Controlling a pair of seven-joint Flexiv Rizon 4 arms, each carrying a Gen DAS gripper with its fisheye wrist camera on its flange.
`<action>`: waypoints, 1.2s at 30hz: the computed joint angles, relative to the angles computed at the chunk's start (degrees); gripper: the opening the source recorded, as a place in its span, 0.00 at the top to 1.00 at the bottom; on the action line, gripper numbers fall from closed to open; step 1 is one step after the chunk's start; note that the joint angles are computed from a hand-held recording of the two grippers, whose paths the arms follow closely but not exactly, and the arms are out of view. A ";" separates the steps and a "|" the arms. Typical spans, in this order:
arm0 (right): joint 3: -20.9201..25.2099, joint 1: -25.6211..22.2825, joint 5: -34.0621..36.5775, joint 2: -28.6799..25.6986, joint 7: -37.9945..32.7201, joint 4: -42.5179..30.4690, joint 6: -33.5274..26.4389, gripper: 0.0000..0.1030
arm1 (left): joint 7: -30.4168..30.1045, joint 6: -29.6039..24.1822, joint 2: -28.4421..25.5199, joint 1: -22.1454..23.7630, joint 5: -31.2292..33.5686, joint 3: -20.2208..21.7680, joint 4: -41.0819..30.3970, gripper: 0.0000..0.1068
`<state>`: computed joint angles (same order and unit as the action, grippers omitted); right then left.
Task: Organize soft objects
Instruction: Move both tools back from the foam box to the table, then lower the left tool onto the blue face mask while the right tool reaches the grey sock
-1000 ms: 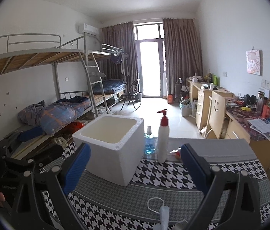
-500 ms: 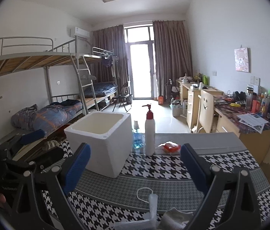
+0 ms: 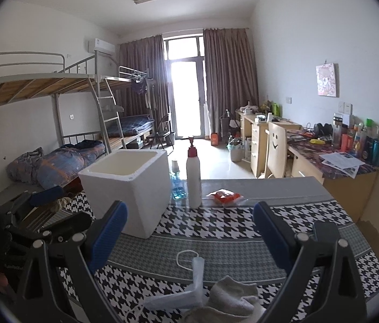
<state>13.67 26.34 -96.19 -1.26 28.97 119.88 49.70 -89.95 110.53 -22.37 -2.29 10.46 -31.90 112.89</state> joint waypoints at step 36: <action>2.15 0.05 8.76 3.91 3.69 9.66 -4.96 0.06 | 8.94 -5.00 -7.23 -0.92 -2.38 -5.78 -1.11 0.05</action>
